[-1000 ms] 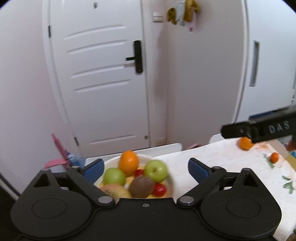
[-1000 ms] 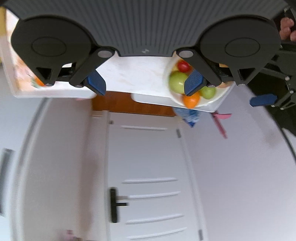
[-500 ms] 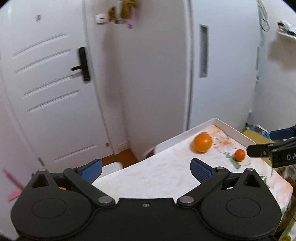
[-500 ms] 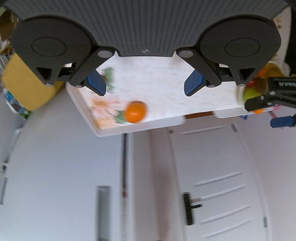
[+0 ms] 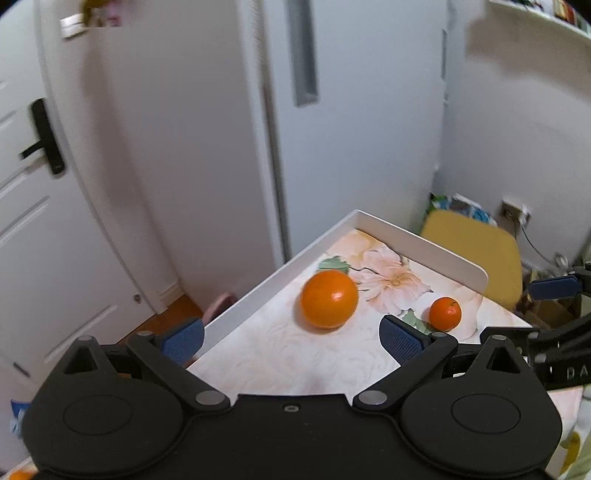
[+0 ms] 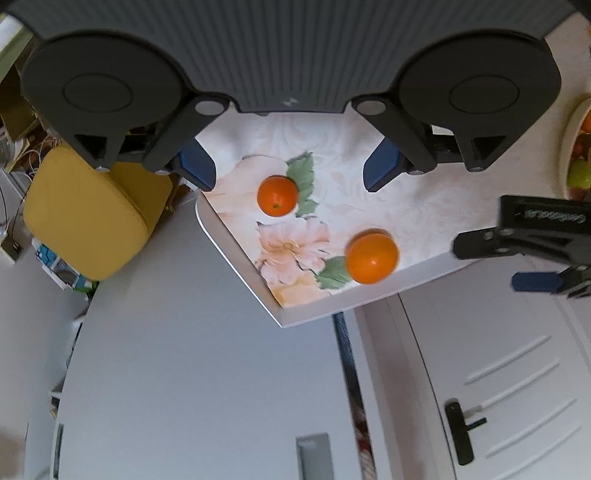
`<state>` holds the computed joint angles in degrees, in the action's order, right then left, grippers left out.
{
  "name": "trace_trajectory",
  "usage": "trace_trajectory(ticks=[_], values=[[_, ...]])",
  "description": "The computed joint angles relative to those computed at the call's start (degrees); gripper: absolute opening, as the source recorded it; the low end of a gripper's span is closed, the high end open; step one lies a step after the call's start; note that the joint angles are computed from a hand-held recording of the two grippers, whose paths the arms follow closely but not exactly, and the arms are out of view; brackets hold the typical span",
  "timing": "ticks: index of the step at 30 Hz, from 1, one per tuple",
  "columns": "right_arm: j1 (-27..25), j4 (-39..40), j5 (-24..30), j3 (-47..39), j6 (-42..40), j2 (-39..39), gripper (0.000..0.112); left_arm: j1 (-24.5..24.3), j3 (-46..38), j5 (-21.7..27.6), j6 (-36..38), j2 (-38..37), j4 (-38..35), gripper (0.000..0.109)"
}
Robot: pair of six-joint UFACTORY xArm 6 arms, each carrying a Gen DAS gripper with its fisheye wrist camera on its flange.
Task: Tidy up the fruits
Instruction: 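Move both open tools to the remaining orange and small tangerine on the tray, then grasp the large orange with the left tool while the right tool grasps the small tangerine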
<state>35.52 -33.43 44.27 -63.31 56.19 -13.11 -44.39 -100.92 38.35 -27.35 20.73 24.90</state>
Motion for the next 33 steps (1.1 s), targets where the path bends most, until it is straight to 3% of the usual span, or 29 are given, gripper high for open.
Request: trace_trajectory(ticks=[9, 18, 24, 28, 33], values=[[-1.8, 3.38, -1.22, -1.27, -0.89, 4.8, 0.086, 1.07, -17.66, 4.69, 12.23, 14.67, -10.75, 0.098], [-2.87, 5.81, -2.0, -3.17, -3.26, 8.14, 0.077, 2.1, -29.86, 9.36, 14.75, 23.56, -15.61, 0.093], [-3.6, 7.09, -2.12, -4.28, -5.03, 9.5, 0.074, 2.56, -39.96, 13.96, 15.49, 30.09, -18.71, 0.079], [-4.04, 7.44, -2.27, -4.87, -5.54, 10.13, 0.069, 2.79, -42.88, 15.52, 16.8, 31.97, -21.57, 0.066], [-4.4, 7.3, -2.46, -5.39, -5.9, 10.7, 0.065, 2.14, -42.69, 15.46, 17.16, 31.86, -19.4, 0.065]])
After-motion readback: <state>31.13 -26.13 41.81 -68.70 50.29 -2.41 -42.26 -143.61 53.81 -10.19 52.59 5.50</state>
